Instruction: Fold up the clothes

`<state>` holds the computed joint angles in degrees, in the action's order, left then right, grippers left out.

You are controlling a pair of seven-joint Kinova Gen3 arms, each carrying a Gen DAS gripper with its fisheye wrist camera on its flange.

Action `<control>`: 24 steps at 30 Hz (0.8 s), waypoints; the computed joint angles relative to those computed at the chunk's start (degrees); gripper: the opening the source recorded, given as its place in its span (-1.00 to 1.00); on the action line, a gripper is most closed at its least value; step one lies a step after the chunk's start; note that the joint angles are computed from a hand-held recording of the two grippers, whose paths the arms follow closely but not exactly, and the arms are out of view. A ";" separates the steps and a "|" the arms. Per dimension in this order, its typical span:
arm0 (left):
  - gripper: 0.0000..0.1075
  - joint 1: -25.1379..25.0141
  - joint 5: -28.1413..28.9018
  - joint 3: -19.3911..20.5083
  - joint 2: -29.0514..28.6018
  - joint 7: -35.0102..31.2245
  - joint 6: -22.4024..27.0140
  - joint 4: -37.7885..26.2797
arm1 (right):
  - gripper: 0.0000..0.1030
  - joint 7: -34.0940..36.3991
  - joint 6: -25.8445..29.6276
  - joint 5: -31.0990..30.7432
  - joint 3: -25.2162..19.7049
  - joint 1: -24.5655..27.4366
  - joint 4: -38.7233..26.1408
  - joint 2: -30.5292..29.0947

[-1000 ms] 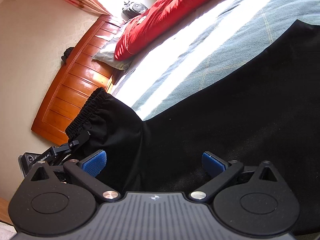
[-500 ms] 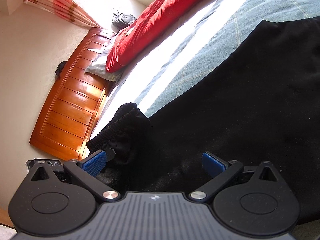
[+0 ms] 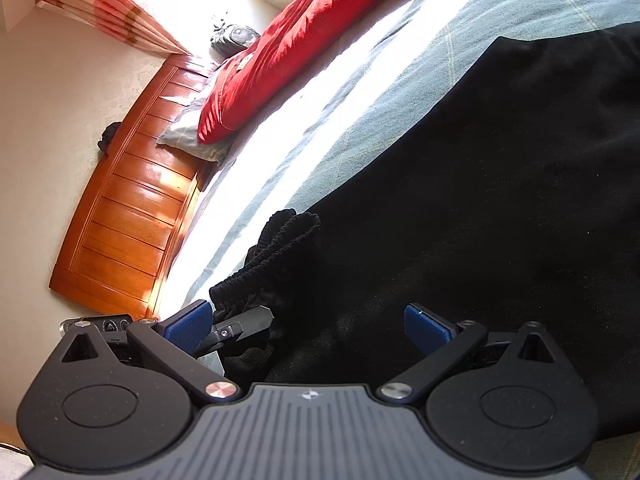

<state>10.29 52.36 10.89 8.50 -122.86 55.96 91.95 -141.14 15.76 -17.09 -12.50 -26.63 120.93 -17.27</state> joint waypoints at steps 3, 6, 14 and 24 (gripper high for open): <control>-0.59 0.18 -3.60 1.33 1.18 3.07 0.88 -1.46 | 1.00 0.55 0.04 -0.36 0.91 -0.67 0.28 -0.13; -0.39 -5.70 -7.80 9.21 1.70 8.33 0.70 -1.57 | 1.00 1.77 -0.42 -1.33 2.57 -2.12 1.15 -0.50; 0.33 -26.82 -9.81 22.21 -12.48 4.94 -2.47 1.93 | 1.00 10.39 -2.55 -6.04 11.48 -10.78 2.09 -0.25; 0.42 -39.87 -30.65 35.88 -31.12 1.95 -4.89 9.93 | 1.00 31.79 -1.85 -20.26 30.43 -28.77 0.10 2.19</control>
